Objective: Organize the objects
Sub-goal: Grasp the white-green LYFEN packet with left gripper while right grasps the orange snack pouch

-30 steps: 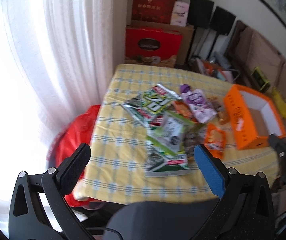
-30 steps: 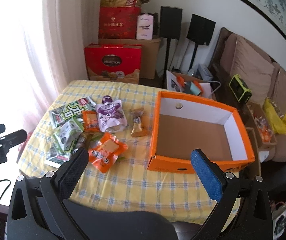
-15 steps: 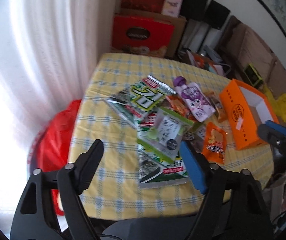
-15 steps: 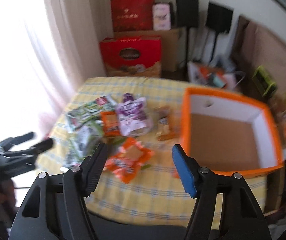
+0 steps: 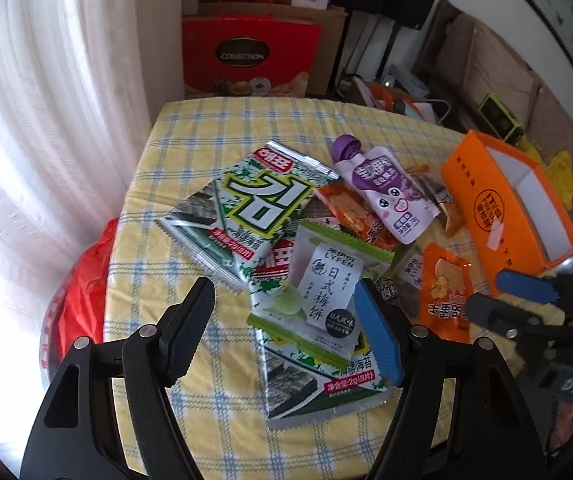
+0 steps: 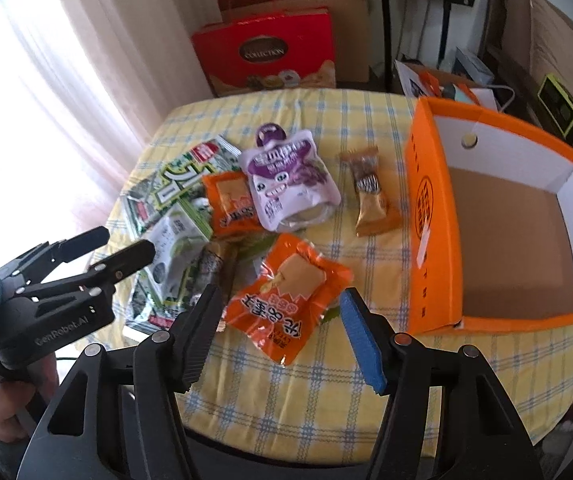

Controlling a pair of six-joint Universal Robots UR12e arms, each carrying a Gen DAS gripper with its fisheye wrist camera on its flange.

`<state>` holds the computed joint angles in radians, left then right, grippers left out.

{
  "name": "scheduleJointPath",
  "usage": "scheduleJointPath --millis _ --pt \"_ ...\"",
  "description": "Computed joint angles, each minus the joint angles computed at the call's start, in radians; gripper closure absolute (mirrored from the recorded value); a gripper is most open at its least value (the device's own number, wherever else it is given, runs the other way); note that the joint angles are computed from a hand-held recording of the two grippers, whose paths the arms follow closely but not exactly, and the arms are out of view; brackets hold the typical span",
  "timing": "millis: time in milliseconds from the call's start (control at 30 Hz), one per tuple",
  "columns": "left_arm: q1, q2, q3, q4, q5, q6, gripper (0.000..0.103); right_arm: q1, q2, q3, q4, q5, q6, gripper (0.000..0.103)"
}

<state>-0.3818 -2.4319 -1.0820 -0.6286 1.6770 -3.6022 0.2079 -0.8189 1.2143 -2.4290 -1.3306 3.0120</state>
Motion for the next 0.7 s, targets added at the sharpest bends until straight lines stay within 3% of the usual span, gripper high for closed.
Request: scheduleJointPath --millis 467,600,700 --pt "0.000 -0.048 0.074 -0.065 -0.067 0.099 0.035 0.000 0.011 0.016 -0.019 -0.021 0.002 0.036" --pt "0.009 -0.037 0.040 -0.019 -0.105 0.065 0.051 0.001 0.013 0.022 -0.055 -0.029 0.002 0.036" --pt "0.017 -0.023 0.005 0.035 -0.142 0.037 0.058 -0.005 0.021 0.010 -0.038 -0.003 0.018 0.036"
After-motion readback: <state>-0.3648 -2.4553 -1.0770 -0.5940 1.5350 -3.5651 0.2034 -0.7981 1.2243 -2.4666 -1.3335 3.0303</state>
